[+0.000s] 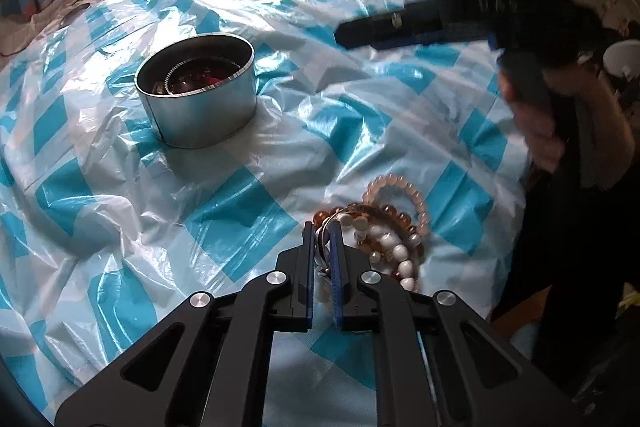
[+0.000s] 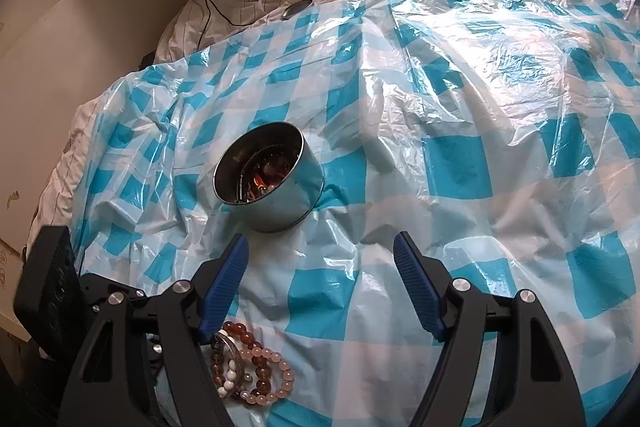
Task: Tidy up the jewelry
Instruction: 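Lower the left gripper onto the pile and grasp the silver bangle, then grasp the white bead bracelet with the right gripper while the left carries the silver bangle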
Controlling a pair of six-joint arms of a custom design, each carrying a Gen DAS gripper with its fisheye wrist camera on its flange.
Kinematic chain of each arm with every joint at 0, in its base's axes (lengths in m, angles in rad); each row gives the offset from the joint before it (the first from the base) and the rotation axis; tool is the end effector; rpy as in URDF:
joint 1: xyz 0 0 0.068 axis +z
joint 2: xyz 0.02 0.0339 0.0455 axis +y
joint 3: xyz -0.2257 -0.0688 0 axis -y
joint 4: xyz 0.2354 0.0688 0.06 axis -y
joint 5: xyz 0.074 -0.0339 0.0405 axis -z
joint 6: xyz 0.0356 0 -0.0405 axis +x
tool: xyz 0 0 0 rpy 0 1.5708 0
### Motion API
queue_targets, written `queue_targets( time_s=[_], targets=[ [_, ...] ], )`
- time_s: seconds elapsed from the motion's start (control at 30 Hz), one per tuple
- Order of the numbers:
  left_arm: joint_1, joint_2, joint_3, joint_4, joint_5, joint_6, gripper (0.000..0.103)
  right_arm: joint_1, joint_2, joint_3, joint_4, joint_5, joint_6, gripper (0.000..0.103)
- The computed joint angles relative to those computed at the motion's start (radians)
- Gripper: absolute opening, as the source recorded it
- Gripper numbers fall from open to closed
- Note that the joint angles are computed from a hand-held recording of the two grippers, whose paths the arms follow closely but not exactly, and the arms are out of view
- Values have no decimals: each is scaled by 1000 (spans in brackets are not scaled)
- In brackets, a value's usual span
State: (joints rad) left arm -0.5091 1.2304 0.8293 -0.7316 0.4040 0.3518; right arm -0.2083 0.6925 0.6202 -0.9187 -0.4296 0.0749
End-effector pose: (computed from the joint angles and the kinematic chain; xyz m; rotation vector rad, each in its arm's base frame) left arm 0.1941 -0.1244 0.1929 1.2283 2.3824 -0.5935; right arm 0.1436 -0.0152 0.2115 0.1914 2.4928 0.4935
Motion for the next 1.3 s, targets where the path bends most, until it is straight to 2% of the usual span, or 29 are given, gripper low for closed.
queue_targets(
  time_s=[0.13,0.27,0.5,0.53,0.63,0.77,0.83,0.87,0.93,1.07,1.3],
  targets=[
    [50,7,23,-17,38,-4,6,9,2,-2,2,4,3,72],
    [75,65,33,9,-63,-40,6,19,4,-7,4,9,4,72],
    [123,130,66,-3,-14,-54,8,25,6,-8,5,10,1,73],
    [123,136,68,-2,-12,-58,10,25,7,-8,3,11,2,73],
    [116,170,74,17,-26,-82,26,28,10,-7,3,14,5,73],
    [137,221,93,16,31,-96,35,26,11,-8,4,12,2,73],
    [154,235,99,7,63,-104,34,30,12,-7,2,14,1,73],
    [163,240,102,2,84,-99,17,33,14,-7,3,16,1,73],
    [179,247,106,-8,122,-99,4,34,16,-6,3,17,2,73],
    [225,210,114,-29,223,-102,4,33,18,-6,4,16,-2,73],
    [314,182,150,-50,302,-117,4,67,29,-9,4,29,5,73]
  ],
)
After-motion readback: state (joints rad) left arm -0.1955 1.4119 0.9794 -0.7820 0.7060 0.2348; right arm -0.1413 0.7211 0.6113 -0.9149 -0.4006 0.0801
